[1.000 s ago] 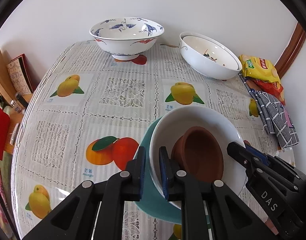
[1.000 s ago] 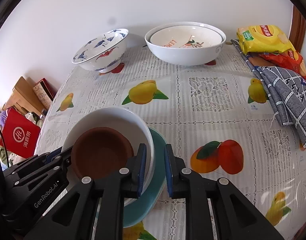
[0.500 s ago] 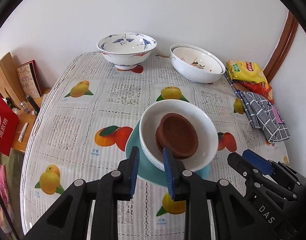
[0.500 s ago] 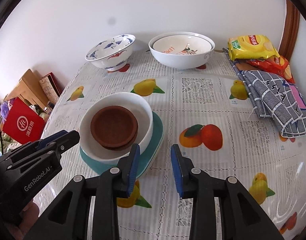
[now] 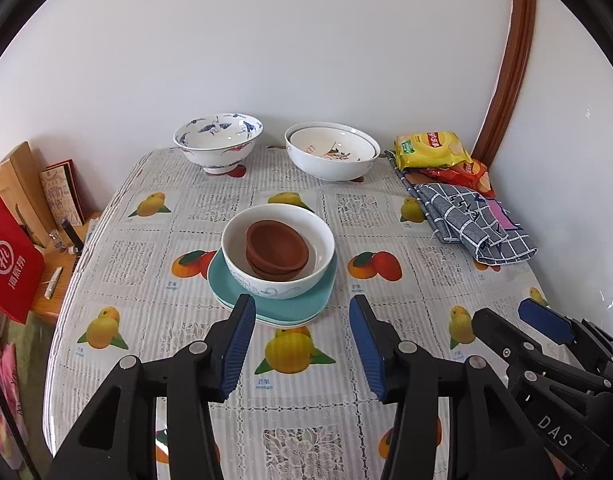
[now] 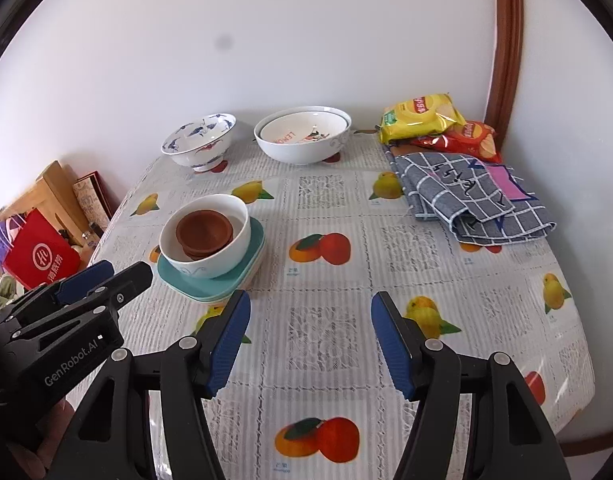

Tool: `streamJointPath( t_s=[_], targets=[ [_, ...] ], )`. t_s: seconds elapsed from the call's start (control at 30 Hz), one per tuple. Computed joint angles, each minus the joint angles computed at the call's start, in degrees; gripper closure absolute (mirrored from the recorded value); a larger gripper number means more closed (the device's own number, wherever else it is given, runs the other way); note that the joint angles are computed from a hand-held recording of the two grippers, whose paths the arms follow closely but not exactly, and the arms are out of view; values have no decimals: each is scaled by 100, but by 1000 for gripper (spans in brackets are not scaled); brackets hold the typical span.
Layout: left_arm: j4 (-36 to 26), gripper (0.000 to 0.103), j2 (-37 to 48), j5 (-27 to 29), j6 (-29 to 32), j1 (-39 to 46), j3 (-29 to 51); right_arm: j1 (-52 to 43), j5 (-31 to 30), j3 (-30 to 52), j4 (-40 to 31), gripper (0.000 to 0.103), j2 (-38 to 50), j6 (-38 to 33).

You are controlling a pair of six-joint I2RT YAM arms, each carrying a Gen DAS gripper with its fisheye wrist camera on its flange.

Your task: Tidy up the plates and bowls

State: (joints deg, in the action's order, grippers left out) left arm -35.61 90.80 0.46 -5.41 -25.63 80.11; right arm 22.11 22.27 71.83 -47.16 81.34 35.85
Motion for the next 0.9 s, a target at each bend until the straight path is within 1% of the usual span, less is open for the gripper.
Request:
streamJointPath(
  t_s=[0.07,0.1,0.13,0.17,0.23,0.3,0.33,0.37,0.43,0.53,0.7,0.8,0.9],
  targets=[
    [50,51,-226,-203,-33,-174,-158,31,177,-159,-186,41,-335,145],
    [80,47,-346,-269,-65,-257,-244,52,257,-221,-257,41,-472,220],
    [107,44,-458,-300,-92,-315,-326,63,337,-278,-358,37,-638,287],
    [129,42,-578,-315,-122,-380,-411,81,416,-323,-446,30,-786,338],
    [166,34,-794,-358,-186,-497,-570,166,643,-426,-552,21,-1075,417],
    [187,29,-1010,-510,-225,-650,-740,326,928,-500,-719,16,-1327,537],
    [169,28,-1116,-589,-254,-733,-812,401,1025,-534,-829,13,-1444,589],
    [180,28,-1214,-623,-275,-787,-892,476,1101,-563,-926,13,-1540,635],
    [150,22,-1405,-706,-377,-890,-1030,664,1299,-609,-1158,12,-1707,834],
    [126,19,-1677,-818,-463,-1011,-1223,960,1489,-704,-1455,10,-1932,1188],
    [44,14,-2022,-1146,-509,-1236,-1440,1481,1793,-705,-1966,10,-2040,1675],
    [-53,14,-2068,-1081,-570,-1223,-1446,1630,1864,-704,-2131,10,-2082,1892],
    [-67,14,-2104,-1183,-592,-1248,-1461,1730,1910,-720,-2237,10,-2119,2057]
  ],
)
